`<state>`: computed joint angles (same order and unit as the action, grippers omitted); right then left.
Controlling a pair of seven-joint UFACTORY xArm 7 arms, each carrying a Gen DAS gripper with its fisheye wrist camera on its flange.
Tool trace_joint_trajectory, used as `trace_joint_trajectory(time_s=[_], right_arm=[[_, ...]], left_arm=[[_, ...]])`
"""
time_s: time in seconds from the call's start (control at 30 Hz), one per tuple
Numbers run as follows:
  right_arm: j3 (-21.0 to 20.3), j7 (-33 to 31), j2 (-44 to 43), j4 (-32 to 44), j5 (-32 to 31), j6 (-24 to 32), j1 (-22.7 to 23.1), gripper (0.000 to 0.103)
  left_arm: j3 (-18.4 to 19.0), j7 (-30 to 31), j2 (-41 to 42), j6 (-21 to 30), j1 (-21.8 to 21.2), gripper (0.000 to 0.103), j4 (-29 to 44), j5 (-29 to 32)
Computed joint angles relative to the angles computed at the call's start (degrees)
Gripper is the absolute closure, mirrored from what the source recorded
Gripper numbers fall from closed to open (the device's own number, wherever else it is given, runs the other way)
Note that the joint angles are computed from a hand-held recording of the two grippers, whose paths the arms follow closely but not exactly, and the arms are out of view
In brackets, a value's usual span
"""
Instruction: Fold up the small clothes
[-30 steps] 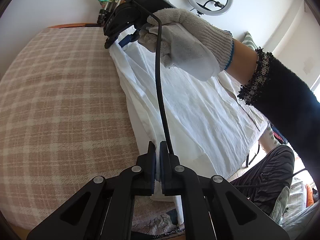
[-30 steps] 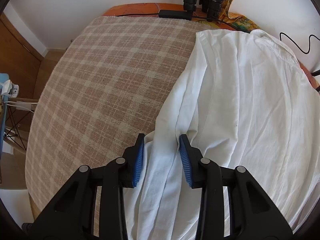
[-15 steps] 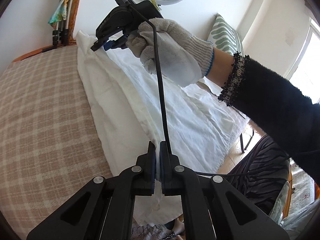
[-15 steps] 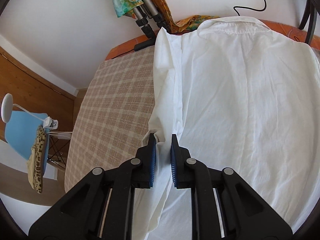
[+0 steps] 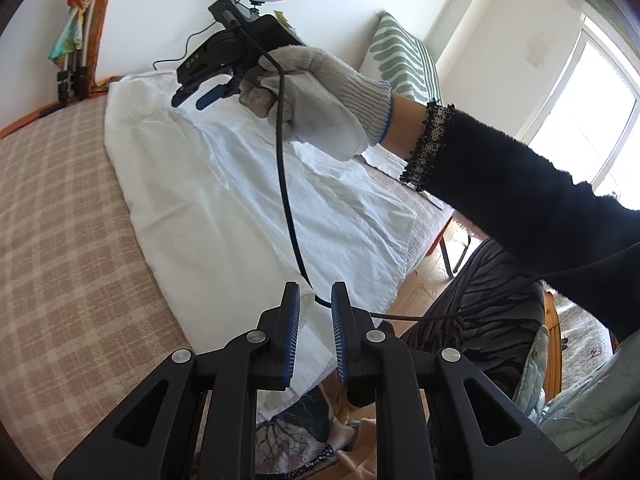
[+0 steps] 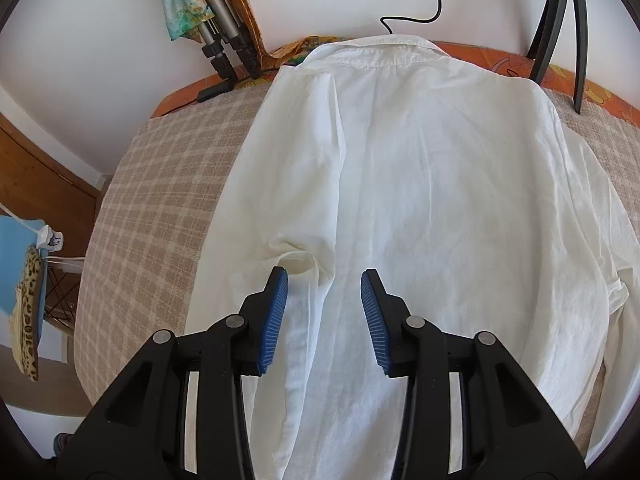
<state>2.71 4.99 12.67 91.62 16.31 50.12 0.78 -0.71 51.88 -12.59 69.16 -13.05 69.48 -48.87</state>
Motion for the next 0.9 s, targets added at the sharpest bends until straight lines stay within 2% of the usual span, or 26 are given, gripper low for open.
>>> trace_joint_trajectory(time_s=[0.1, 0.2, 0.3, 0.37, 0.5, 0.57, 0.63, 0.67, 0.73, 0.9], right_arm=[[0.31, -1.77, -6.98, -7.03, 4.12, -2.60, -0.46, 0.062], [0.41, -5.67, -13.85, -14.36, 7.97, -4.79, 0.92, 0.062], [0.82, -7.14, -16.87, -18.19, 6.75, -6.40, 3.60, 0.062], [1.32, -9.04, -17.50, -20.00, 6.48, -8.69, 5.53, 0.062], [2.36, -8.72, -15.80, -22.27, 3.44, -11.93, 8.29, 0.062], [1.89, -4.09, -14.09, -22.80, -4.75, -12.63, 9.97, 0.062], [2.83, -0.15, -13.37, -23.93, -10.37, -12.26, 8.91, 0.062], [2.40, -0.29, -13.51, -24.98, -9.59, -13.36, 8.89, 0.062], [1.85, -1.88, -14.35, -26.12, -6.28, -14.25, 8.48, 0.064], [0.24, -5.39, -18.96, -28.80, 1.61, -13.49, 7.95, 0.062]], left_arm=[[-0.15, -1.82, 0.41, -4.22, 0.81, 0.089, -0.31, 0.95], [-0.57, -4.88, 2.20, -8.90, 1.32, 0.089, 0.14, 2.47], [-1.49, -6.70, 4.18, -10.99, 1.10, 0.089, 0.73, 3.99], [-2.24, -6.37, 5.11, -10.66, 0.51, 0.089, 1.01, 5.10], [-3.74, -5.78, 5.24, -11.12, -0.73, 0.089, -0.54, 8.03], [-3.69, -5.46, 4.60, -10.62, -1.05, 0.089, -1.89, 8.40], [-3.43, -3.99, 2.76, -10.76, -1.30, 0.089, -4.87, 8.05], [-3.21, -1.36, 0.53, -13.32, -1.62, 0.088, -7.61, 6.74], [-2.81, 1.90, -2.16, -15.11, -2.46, 0.088, -10.43, 7.10], [-1.08, 1.14, -1.65, -10.83, -2.90, 0.088, -7.90, 7.46]])
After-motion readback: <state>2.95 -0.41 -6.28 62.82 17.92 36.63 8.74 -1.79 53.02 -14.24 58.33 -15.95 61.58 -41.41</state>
